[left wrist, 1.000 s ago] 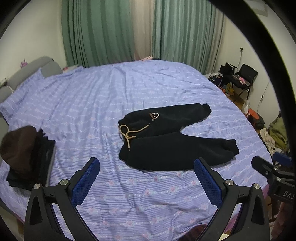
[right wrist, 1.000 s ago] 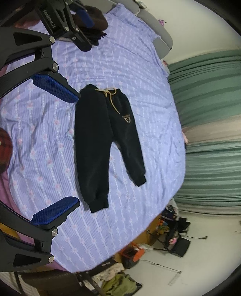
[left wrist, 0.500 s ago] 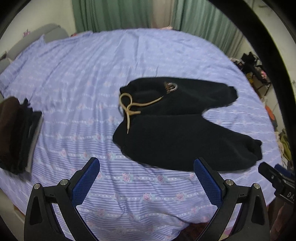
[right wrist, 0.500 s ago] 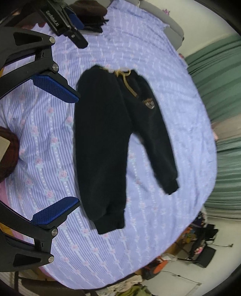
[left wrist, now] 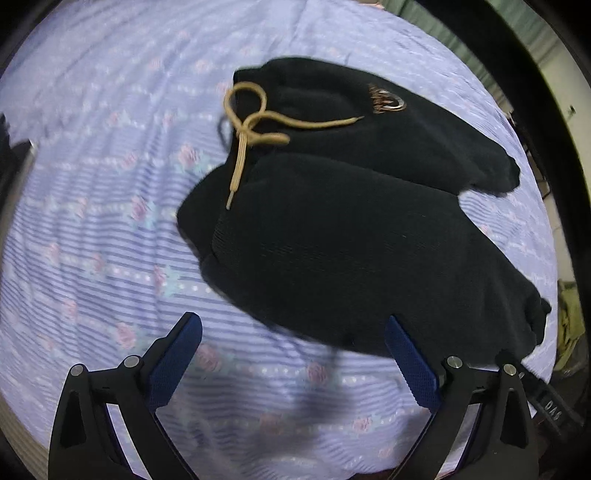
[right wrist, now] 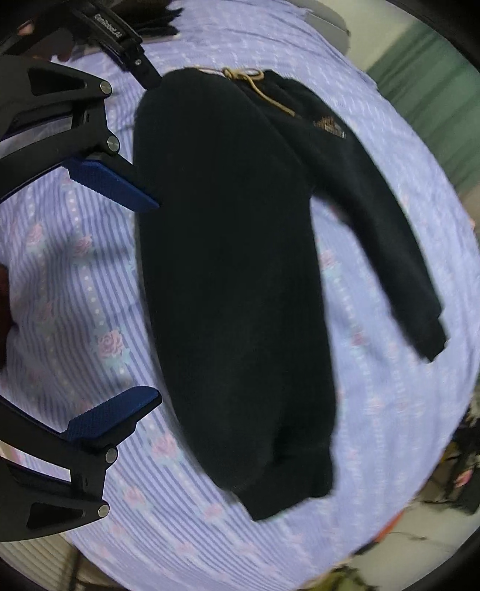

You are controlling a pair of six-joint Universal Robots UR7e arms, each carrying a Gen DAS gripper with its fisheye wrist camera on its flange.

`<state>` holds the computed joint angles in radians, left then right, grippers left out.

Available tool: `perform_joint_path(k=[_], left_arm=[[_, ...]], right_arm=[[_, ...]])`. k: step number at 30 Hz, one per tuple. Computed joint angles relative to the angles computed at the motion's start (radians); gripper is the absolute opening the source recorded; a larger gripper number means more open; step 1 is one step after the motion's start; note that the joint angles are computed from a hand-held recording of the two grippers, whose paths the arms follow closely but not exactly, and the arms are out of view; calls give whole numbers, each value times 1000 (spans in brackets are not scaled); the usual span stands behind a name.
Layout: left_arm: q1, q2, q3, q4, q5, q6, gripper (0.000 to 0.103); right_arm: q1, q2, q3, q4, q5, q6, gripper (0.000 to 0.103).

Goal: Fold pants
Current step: 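Lower both tools and close them on the sweatpants legs and waistband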

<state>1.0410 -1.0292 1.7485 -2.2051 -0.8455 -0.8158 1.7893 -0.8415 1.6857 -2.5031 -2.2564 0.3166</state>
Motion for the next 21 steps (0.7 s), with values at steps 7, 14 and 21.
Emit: perform_joint_path(k=[7,14,21], left_arm=[[69,22,-9,-83,-122,-18,92],[83,50,-45,-114,-120,-3,70],[41,-2,-44,-68,-76,-12,21]], right_arm=[[-56,17,15,-43,55,59,90],[-86,36,-26,-118,12,119,76],[-28,59,-87,-97,-110,61,23]])
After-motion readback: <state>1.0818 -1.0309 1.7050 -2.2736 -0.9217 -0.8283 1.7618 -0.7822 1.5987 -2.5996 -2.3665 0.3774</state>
